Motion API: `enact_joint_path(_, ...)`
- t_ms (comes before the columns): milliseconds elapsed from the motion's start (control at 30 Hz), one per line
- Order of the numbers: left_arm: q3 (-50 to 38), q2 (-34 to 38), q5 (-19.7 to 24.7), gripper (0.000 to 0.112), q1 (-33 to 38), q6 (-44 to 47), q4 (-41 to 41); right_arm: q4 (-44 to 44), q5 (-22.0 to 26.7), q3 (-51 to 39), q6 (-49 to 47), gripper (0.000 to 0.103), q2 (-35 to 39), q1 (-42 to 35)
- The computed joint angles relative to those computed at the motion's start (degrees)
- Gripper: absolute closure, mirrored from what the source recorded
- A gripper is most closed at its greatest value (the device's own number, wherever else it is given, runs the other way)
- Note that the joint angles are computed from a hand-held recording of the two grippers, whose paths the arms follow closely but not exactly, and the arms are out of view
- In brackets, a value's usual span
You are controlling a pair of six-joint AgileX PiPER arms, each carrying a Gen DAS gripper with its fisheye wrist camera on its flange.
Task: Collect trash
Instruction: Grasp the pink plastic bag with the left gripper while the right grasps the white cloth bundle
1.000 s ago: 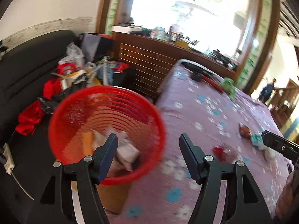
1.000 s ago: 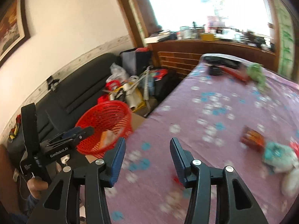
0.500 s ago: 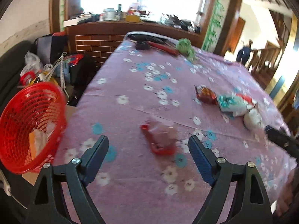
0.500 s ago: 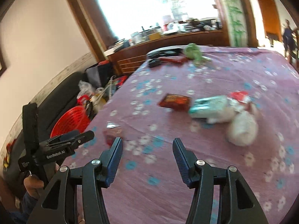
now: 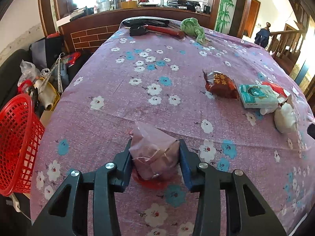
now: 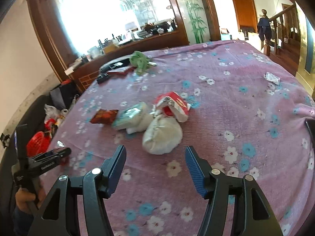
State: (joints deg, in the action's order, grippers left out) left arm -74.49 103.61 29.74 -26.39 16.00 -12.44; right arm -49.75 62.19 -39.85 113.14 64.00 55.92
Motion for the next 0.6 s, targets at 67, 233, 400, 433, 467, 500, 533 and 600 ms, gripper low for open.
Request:
enact_joint_path(67,0.69,-0.62,0.11,0.072,0.18,3.62,-3.82,0.59,-3.50,0.49,-1.91,0.037,0.69,-3.71)
enact_joint_path(233,7.34,-5.90,-3.22,0.072,-0.63,13.85,-14.11,2.16,-10.29,0.20,-6.33,0.037,3.80,-11.09)
enact_joint_path(400,12.59,-9.60,-9.02,0.072,-3.66,15.62,-14.82,3.01,-13.35,0.14,-7.22,0.063,5.90,-13.70)
enact_joint_path(433,13.06,-9.94,-9.68,0.072,-3.93,15.87,-14.83,2.78,-12.99,0.08,-6.94,0.070,5.95,-13.11)
enact_joint_path(467,12.93,-9.81,-9.66,0.072,-4.00,15.60,-14.50,2.20,-12.76,0.26,-6.34,0.076,5.64,-12.47)
enact_joint_path(500,12.86,-9.68,-9.68,0.072,-4.07,15.00,-13.92,1.36,-12.57,0.64,-4.92,0.078,4.89,-10.94)
enact_joint_path(533,12.91,-9.69,-9.76,0.072,-4.04,15.01,-14.04,0.55,-12.32,0.81,-3.63,0.079,4.38,-9.61)
enact_joint_path(600,13.45,-10.06,-10.22,0.072,-3.94,15.49,-14.85,-1.85,-10.54,0.48,-0.32,0.079,4.29,-5.61)
